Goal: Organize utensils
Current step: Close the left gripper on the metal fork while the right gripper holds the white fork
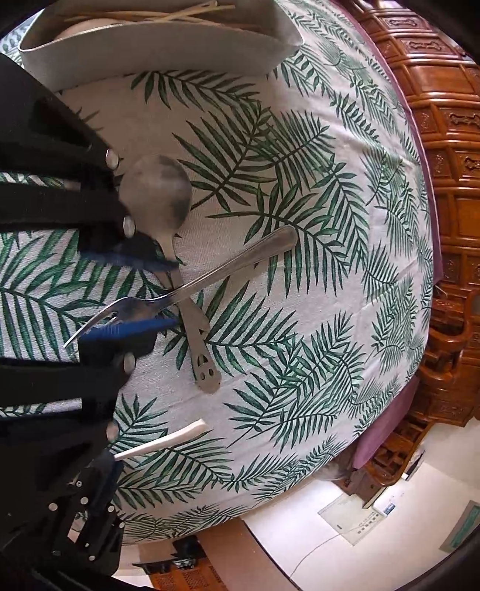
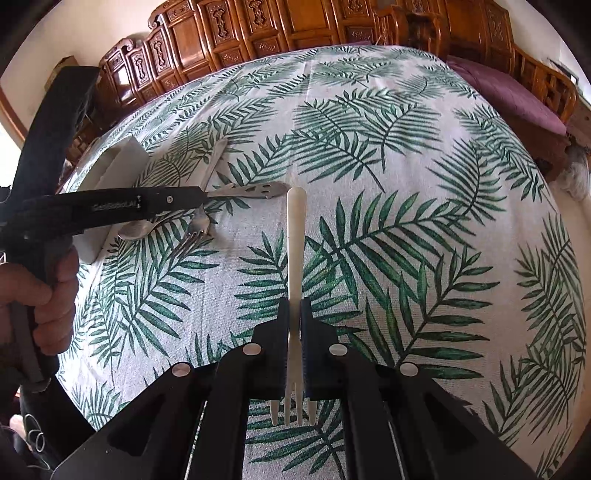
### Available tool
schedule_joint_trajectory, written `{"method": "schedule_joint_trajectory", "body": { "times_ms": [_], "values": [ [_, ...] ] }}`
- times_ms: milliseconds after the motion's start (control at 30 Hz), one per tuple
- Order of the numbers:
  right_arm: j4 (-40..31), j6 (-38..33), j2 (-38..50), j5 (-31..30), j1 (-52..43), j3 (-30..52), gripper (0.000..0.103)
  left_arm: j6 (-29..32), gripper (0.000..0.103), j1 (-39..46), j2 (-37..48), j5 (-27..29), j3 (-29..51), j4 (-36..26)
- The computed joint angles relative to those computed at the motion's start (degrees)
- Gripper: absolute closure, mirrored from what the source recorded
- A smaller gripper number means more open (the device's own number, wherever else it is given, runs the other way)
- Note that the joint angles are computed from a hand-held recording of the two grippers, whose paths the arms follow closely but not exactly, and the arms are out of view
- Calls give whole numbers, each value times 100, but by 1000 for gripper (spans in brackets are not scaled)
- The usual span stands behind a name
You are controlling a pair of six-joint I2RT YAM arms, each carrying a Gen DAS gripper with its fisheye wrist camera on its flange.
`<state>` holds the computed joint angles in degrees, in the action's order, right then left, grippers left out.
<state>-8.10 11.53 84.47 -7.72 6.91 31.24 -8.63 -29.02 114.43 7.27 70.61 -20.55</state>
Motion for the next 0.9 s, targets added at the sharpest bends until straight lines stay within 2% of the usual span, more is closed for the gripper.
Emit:
{"method": "schedule_joint_trajectory", "body": {
  "times_ms": [33,467,700,900],
  "values": [
    [-9,-22,-17,9,-8,-2,96,-7,90,-3,46,-14,38,-1],
    [44,-106,92,-32,-223,-7,96,-58,90,-265,262,-474,462,-515],
    [29,-105,64,25,-185,-10,96,81,89,-534,621,-1086,1116,-1071],
    [6,-121,-18,-19,-267,-25,96,33,95,-512,584,-1094,1087,-1117]
  ]
}}
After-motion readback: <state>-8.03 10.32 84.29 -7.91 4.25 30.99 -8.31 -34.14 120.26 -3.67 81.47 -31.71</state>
